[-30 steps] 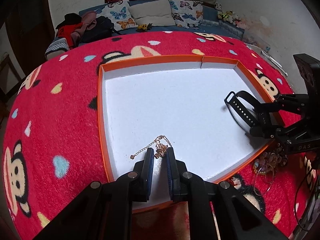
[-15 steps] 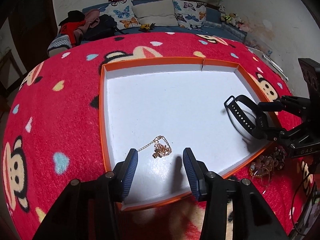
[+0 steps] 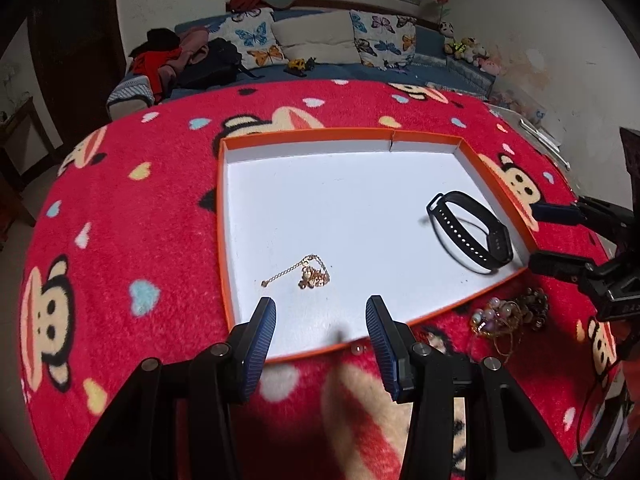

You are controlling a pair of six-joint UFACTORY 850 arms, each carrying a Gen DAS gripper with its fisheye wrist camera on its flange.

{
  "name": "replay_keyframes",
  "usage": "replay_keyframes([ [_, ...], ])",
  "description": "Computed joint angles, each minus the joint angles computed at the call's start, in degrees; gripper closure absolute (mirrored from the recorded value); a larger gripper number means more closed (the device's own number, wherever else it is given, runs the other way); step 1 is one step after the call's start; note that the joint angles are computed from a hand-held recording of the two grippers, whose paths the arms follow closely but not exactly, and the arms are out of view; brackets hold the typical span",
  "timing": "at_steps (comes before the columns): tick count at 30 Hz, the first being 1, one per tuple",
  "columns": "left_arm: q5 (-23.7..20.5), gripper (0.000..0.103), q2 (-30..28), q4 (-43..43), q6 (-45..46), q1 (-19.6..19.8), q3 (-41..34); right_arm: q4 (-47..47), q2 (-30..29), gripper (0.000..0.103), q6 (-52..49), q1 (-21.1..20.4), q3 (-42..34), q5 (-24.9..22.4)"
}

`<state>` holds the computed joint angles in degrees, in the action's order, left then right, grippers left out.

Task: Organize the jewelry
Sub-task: 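Move both tools back to the remaining jewelry beside the tray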

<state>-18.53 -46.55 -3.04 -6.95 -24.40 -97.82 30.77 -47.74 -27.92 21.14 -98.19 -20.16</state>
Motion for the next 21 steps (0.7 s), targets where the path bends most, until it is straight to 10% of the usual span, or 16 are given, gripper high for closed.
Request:
replay_keyframes([
  [8,6.31,0.053,7.17,11.49,-13.11,-1.96,10.8,5.8,7.1,0.025,-6.6,0.36,12.08,6.01],
  [21,8.94,0.041,8.24,-6.37,4.68,-7.59,14.0,26.93,10.33,0.034,-24.39,-1.53,21.97,5.93],
])
